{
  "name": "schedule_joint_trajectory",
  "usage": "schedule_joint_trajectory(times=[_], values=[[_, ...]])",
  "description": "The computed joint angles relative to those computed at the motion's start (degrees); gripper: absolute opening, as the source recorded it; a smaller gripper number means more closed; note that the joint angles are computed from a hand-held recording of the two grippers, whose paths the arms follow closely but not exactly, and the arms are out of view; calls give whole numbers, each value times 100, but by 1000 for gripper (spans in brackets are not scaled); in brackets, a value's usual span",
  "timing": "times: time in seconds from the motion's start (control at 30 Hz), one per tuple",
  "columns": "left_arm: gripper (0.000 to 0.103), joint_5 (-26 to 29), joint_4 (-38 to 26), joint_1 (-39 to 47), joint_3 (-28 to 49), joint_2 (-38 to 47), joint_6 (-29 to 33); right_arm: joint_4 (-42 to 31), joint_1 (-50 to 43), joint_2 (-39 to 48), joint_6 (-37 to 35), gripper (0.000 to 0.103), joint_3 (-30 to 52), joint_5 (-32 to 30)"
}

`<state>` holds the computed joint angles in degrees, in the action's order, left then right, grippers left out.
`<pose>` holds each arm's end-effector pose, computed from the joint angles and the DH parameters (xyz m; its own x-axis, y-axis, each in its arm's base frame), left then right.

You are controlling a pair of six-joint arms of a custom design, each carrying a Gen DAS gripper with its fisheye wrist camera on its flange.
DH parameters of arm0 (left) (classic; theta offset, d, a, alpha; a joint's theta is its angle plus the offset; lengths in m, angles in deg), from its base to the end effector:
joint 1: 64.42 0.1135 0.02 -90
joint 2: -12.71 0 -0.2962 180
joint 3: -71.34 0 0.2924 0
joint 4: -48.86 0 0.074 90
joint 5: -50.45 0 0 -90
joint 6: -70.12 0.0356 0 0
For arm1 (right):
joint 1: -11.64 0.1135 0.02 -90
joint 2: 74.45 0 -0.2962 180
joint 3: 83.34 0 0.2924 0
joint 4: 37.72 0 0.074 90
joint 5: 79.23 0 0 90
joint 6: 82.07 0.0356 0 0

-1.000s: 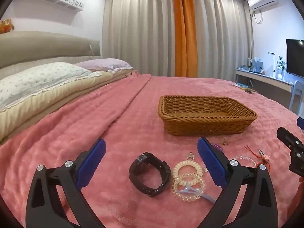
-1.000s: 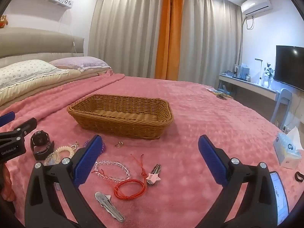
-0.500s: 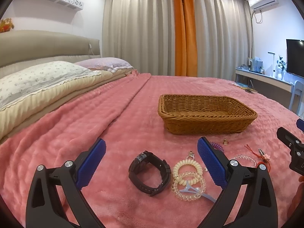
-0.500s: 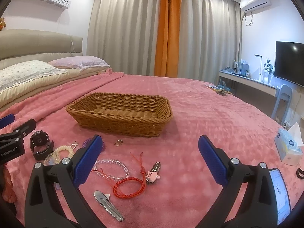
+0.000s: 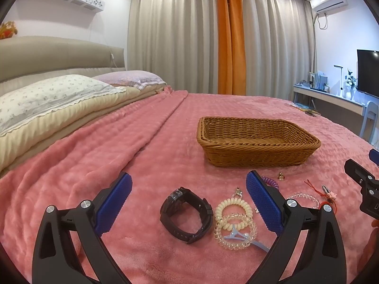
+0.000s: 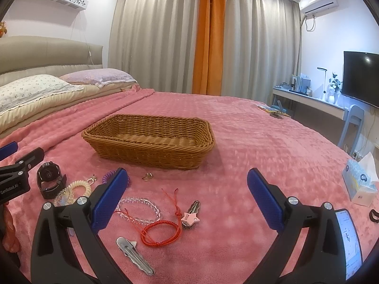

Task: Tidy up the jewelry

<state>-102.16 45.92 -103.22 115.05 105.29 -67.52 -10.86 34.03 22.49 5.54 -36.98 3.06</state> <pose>0.2392 -0.1518 0.1181 -0.3096 -0.1873 -0.9322 -0.5466 0.8373 0.0133 0.3139 0.1345 0.1377 -0.3511 -0.1894 -0.9170 -0.5061 0.8623 0.0157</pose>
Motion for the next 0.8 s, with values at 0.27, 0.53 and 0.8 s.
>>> schedule_joint_trajectory(times=[0.27,0.53,0.8], values=[[94,26,23,-2,-4,10,12,18,2,14,-9,96,-6,4],[94,29,12,-79,30,88,-51,-4,-2,17,-16,96,0,-9],[94,62,14,-90,92,130,-34,16,-19,38,-29,96,-14,-15]])
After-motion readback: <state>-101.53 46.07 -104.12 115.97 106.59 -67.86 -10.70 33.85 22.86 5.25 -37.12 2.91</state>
